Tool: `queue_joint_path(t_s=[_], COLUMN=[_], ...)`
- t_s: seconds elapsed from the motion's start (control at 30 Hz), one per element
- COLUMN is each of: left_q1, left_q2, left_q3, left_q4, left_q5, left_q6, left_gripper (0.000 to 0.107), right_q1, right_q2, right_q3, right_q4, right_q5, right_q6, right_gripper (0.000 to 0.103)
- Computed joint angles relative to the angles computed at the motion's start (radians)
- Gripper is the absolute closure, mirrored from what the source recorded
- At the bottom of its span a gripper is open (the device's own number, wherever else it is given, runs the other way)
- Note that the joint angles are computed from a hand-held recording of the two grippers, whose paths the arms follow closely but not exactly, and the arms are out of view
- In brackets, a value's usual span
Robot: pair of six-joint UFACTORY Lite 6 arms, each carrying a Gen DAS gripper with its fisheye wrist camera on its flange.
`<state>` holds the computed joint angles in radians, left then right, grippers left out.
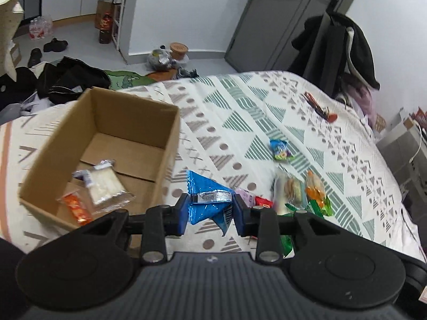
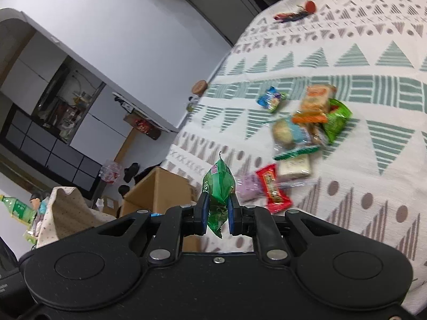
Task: Organize snacks
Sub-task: 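Carry both packs into the cardboard box and open both grippers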
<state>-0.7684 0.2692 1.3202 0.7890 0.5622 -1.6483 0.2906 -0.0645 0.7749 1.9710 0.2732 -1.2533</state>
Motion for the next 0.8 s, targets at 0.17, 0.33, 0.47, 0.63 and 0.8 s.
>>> queue_joint_path(t_s=[0.17,0.33,0.47,0.63,0.8], left_q1=[0.017,0.035,0.055,0.087,0.133], left_q2=[-0.117,-0.223,-0.297,-0.371,-0.43], left_q3=[-0.086,-0.162,-0.217,-0.282,-0.332], left_q4=[0.009,0.023,0.022,0.008,-0.018], left_q5=[0.011,0.011,0.006,-0.012,-0.035], left_q6=[-0.004,-0.007,-0.008,0.006,0.043], left_gripper=[0.074,0.074,0.074,0.074,0.074], right_q1=[0.08,0.153,0.214,0.274,0.329], right_q2=[-0.033,-0.034,-0.013,0.025,0.081], right_q3=[0.037,0.079,0.13,0.191,0.267], right_q4=[-0.014,-0.044,-0.038,-0.046,-0.162], right_q5=[-0.066,-0.121,-0.164,-0.203,-0.235], right_q6=[0.03,0.078,0.083,0.099,0.221], right_gripper=[0.089,0.089,0.089,0.089,0.089])
